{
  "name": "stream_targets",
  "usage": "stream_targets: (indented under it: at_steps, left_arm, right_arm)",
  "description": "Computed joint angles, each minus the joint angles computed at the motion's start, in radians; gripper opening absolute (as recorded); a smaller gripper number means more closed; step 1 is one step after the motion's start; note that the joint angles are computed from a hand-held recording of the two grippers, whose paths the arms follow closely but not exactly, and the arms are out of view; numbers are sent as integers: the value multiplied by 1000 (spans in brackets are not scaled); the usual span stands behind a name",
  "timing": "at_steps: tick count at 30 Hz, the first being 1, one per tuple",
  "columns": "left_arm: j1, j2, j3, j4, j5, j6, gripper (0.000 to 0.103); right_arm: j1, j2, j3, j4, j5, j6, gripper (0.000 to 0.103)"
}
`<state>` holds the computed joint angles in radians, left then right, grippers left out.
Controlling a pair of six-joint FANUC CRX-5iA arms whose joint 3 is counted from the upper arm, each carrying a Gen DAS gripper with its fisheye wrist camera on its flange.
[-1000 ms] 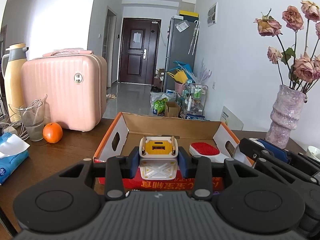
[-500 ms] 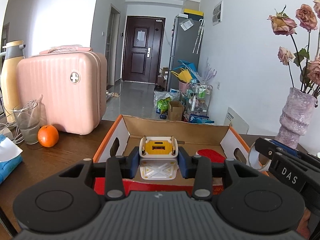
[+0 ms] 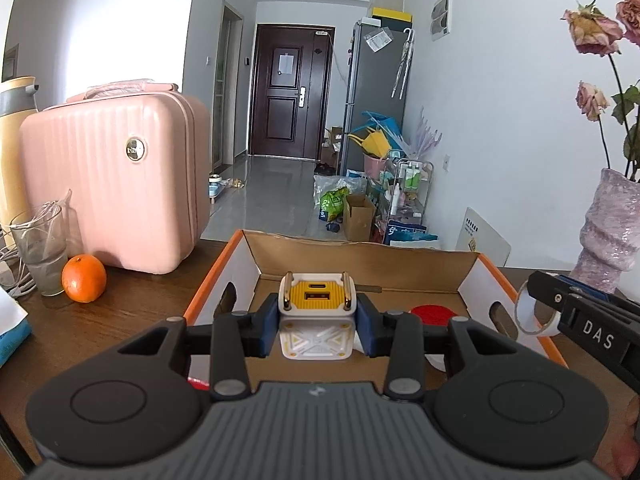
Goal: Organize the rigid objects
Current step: 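Carry the plug adapter and tape roll over the cardboard box with both tools, then lower both tools into the box and open them to release the items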
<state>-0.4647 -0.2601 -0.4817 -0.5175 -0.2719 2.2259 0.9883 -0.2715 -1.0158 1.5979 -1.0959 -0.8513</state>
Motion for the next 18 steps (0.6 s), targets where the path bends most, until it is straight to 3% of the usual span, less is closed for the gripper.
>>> stream_targets:
  at_steps: [10,18]
  left_arm:
    - [-10,69,68,-93,-26,83,40]
    - [2,122,105,-104,-23,84,40]
  right_arm:
    - [-82,21,14,46,80,24,23]
    - [-139,49,36,78,134,59,23]
